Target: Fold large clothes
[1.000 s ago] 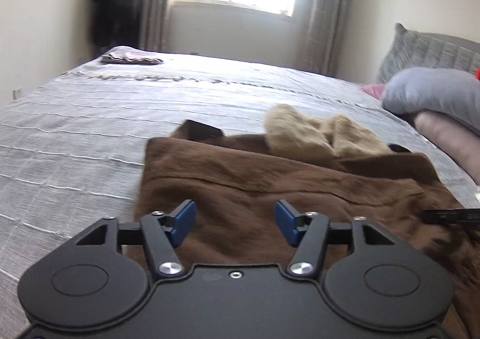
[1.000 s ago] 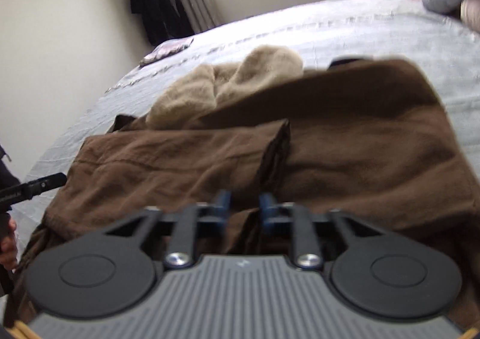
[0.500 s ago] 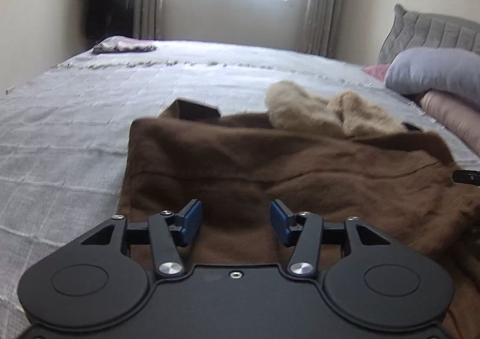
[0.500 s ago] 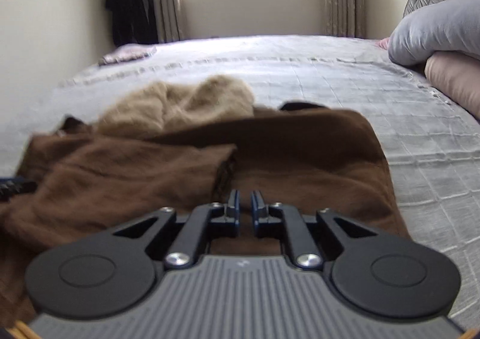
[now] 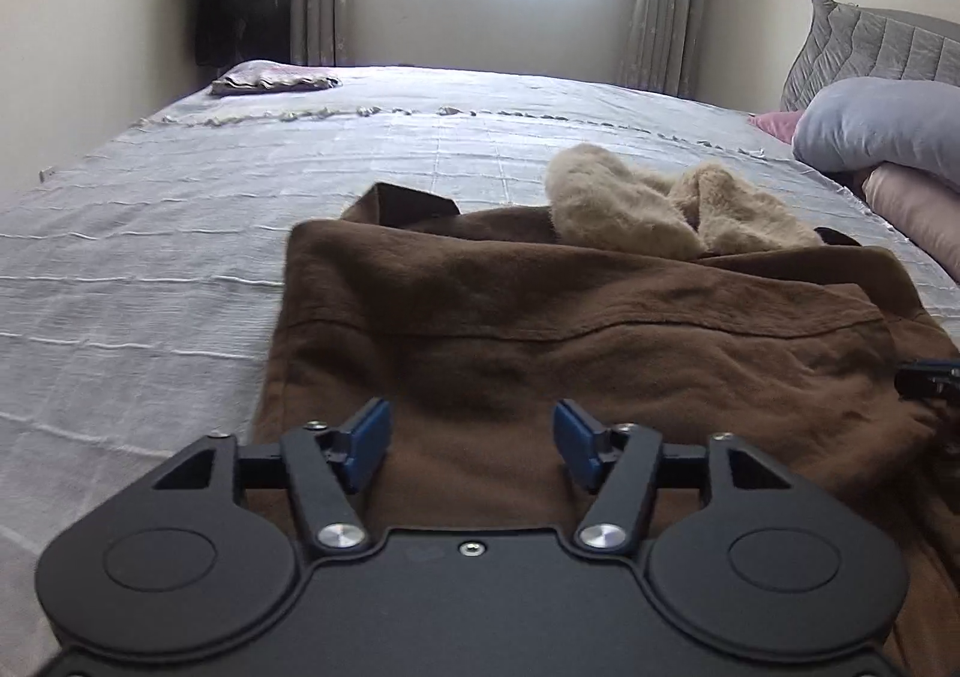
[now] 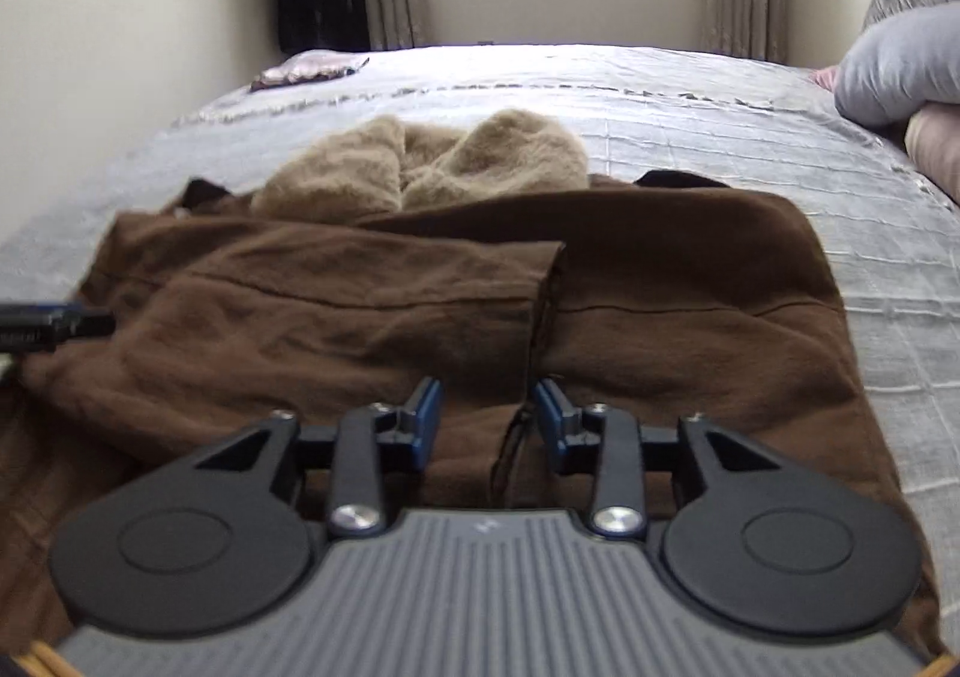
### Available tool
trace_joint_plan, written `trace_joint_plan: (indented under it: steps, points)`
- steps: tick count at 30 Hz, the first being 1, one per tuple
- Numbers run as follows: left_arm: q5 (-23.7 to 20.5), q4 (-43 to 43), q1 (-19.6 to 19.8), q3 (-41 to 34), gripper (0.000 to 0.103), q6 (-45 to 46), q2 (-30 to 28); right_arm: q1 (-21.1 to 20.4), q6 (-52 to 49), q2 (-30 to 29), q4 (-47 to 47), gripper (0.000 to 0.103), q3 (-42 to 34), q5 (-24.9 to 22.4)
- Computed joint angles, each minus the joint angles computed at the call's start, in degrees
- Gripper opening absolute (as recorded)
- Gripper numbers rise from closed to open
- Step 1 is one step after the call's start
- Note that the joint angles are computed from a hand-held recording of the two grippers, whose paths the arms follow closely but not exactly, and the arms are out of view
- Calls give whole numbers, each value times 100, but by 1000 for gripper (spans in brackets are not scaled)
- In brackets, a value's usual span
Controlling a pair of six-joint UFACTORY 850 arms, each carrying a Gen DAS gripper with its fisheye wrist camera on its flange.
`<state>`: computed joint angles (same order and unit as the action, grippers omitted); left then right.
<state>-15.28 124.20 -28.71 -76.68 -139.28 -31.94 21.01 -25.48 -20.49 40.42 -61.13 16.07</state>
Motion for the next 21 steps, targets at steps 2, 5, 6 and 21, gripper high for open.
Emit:
trace_joint_plan:
  steps: [2,5,6,21]
  points:
    - [-43,-199,-57,383,65,142,391,19,771,320,-473,64,268,-33]
    - [-63,-1384,-148,875,87,1173,950,167,271,809,122,81,654,-105]
    - [-97,-1604,-182,1049,91,1345,1136,249,-326,956,698,84,756,-105]
    - [430,-1972,-278,3312,103,1913,3103,956,-4584,3301,4810,102,2691,873]
